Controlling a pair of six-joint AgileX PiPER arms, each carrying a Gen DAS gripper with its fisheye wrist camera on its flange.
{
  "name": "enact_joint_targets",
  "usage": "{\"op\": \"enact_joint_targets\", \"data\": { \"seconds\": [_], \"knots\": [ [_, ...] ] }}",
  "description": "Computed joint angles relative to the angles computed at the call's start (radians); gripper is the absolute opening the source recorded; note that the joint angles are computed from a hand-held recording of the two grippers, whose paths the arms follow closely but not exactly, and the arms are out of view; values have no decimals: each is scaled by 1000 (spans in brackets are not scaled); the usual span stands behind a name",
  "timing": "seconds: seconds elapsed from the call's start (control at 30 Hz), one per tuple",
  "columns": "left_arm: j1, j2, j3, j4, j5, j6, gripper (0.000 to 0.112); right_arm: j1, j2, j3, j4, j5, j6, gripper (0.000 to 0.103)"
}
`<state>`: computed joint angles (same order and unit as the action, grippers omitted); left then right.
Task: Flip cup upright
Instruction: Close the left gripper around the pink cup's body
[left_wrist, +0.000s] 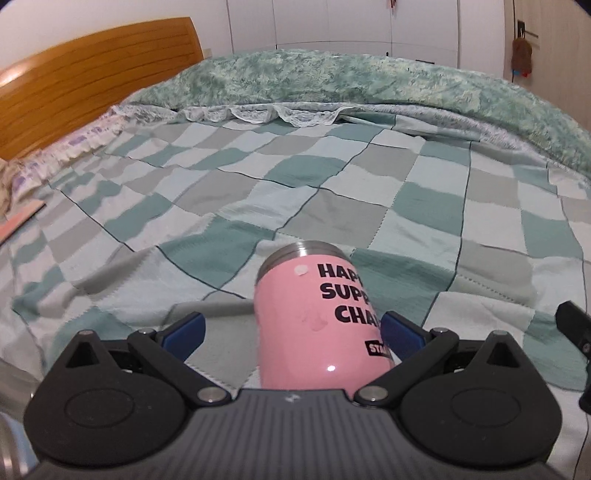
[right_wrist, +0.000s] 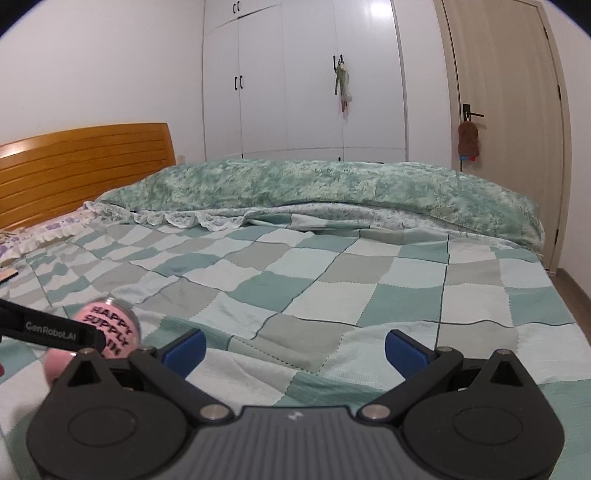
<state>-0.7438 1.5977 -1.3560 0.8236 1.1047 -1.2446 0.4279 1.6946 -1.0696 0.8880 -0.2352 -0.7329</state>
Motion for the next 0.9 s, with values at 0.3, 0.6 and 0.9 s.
{"op": "enact_joint_targets", "data": {
  "seconds": [0.3, 0.6, 0.9],
  "knots": [
    [65, 81, -70, -112, -38, 67, 103, -44, 18, 34, -348, -9, 386, 103],
    [77, 40, 13, -137, -128, 47, 89, -74, 28, 42, -583, 7, 647, 103],
    [71, -65, 146, -124, -247, 50, 88, -54, 12, 70, -535, -20, 598, 103]
  ]
}}
